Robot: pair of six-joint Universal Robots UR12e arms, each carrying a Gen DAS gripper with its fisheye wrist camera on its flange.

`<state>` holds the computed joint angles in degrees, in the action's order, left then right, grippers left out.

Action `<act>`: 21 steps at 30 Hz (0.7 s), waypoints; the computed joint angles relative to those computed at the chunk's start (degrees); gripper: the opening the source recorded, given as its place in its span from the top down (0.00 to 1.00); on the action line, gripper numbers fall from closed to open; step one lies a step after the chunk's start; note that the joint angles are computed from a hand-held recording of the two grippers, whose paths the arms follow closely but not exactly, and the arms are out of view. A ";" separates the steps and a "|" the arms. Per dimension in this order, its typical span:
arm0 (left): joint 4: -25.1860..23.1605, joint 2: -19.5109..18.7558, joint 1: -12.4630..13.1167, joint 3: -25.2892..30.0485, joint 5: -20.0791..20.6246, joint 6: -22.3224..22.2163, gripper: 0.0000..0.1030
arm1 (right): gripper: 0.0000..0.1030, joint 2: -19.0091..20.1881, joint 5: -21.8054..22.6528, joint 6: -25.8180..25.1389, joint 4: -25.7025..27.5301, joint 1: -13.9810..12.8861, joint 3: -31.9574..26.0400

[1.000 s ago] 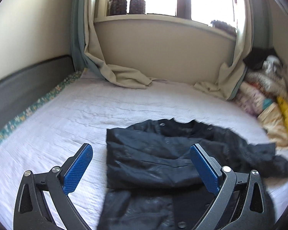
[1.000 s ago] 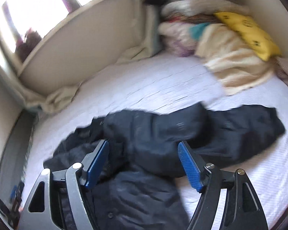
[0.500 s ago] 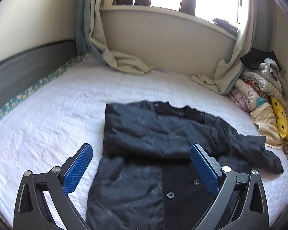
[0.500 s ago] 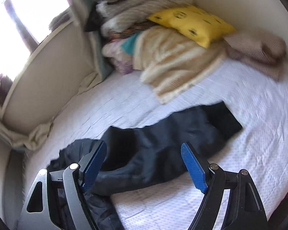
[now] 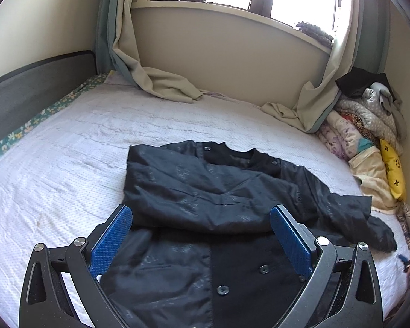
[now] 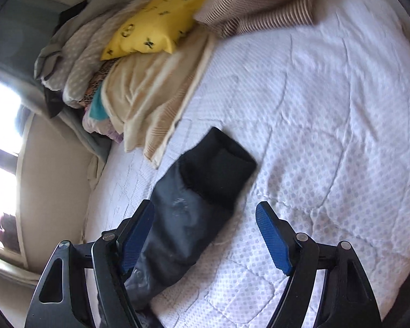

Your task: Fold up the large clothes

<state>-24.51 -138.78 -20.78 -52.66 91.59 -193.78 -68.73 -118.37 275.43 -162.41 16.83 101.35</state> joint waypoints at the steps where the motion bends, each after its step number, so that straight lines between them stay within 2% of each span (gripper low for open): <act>1: -0.11 -0.14 -0.03 0.30 -0.30 -0.36 0.01 | 0.27 0.28 0.66 0.06 -0.66 -0.28 0.17; 6: -0.60 -0.76 -0.20 1.53 -0.55 -1.15 0.01 | 0.27 2.65 5.37 1.88 -3.78 -1.59 -0.27; 14: -1.76 -1.48 -0.20 2.70 -0.08 -1.17 0.01 | 0.27 5.33 4.05 0.07 -8.21 -2.17 -1.70; 17: -1.82 -1.64 -0.19 2.93 0.31 -0.90 0.01 | 0.38 5.70 3.75 -1.77 -5.65 -2.43 -3.03; 19: -2.05 -1.73 -0.12 3.09 0.40 -1.06 0.01 | 0.59 5.59 3.84 -2.34 -3.46 -2.54 -3.47; 21: -2.42 -1.87 -0.02 3.36 0.44 -1.40 0.01 | 0.66 5.41 4.32 -2.51 -4.03 -2.67 -3.04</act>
<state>-26.93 -140.65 -20.79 -49.30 92.03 -195.18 -63.32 -114.05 272.92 -166.44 14.16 98.31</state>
